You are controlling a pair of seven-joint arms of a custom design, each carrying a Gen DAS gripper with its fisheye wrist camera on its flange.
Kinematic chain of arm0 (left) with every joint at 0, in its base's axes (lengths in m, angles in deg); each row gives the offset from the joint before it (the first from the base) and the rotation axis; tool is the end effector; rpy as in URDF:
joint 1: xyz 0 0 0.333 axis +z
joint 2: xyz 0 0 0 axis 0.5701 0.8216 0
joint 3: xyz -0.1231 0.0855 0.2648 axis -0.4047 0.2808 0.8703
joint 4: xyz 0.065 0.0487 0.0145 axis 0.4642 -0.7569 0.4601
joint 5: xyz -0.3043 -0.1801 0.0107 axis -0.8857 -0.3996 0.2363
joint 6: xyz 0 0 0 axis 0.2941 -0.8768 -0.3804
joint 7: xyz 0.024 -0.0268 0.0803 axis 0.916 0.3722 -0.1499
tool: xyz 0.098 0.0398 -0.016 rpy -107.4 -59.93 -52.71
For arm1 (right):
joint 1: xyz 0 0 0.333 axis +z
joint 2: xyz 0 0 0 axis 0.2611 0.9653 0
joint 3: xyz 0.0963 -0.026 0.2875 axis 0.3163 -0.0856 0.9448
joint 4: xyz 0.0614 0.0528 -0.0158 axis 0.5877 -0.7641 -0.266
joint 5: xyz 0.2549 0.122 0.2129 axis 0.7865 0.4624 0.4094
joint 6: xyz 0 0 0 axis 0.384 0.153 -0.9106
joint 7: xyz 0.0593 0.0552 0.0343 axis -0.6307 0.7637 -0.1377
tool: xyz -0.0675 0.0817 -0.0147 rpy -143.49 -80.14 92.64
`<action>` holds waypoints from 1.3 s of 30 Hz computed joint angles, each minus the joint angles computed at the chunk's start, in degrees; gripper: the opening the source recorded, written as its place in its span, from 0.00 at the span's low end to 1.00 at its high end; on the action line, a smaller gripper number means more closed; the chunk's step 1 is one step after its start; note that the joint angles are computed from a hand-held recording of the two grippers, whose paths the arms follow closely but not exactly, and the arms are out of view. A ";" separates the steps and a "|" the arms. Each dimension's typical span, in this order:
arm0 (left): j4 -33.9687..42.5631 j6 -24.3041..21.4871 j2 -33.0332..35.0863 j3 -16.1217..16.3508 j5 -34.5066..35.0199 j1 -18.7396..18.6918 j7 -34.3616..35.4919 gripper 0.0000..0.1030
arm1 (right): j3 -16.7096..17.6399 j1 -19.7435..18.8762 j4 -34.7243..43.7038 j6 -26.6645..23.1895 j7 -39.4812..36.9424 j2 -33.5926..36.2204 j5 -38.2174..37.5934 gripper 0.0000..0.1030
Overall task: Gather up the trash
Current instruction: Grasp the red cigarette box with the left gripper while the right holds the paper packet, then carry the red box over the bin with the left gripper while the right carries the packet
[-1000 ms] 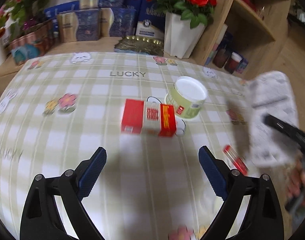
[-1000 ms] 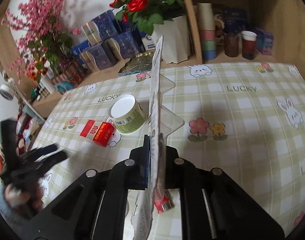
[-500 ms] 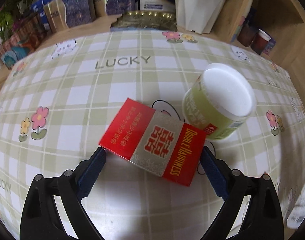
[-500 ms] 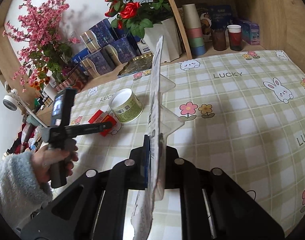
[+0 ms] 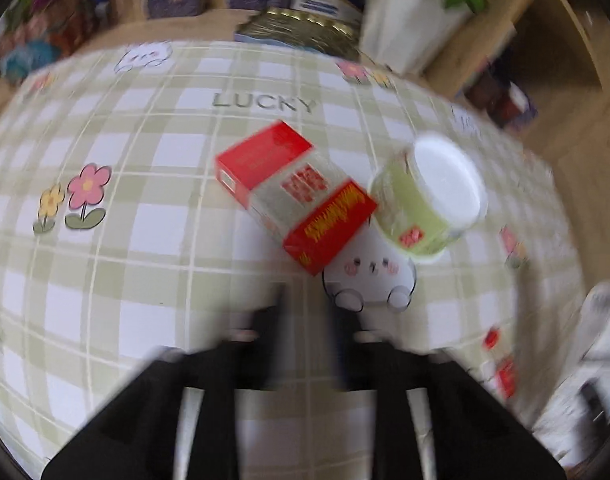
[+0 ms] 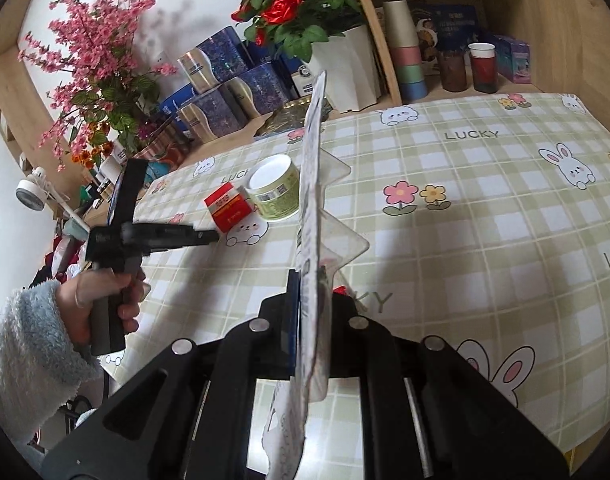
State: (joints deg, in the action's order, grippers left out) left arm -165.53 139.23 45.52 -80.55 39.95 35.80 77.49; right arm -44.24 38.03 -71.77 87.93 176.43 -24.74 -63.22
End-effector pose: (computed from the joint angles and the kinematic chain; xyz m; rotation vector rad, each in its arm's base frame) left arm 0.6225 -0.1008 0.4576 -2.1622 1.9916 -0.7350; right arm 0.4474 0.2855 0.5359 -1.6837 1.6161 -0.2143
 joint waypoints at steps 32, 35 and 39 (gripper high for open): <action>4.79 -0.21 2.31 1.26 17.10 -0.55 -17.65 0.63 | 0.48 -1.92 -2.70 1.33 1.60 -3.39 -0.95 0.12; -2.27 2.00 -4.32 0.34 12.58 0.51 -11.63 0.63 | 1.21 -1.68 -3.36 0.95 1.91 -4.81 -0.86 0.12; -11.55 3.52 -13.87 0.75 6.20 -0.47 -3.38 0.62 | 2.26 -1.33 -4.49 0.08 2.34 -7.06 -0.90 0.12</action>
State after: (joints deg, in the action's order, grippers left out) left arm -177.08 142.75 31.64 -79.80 46.15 35.34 74.11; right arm -41.99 36.70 -76.26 88.01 178.78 -31.80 -64.13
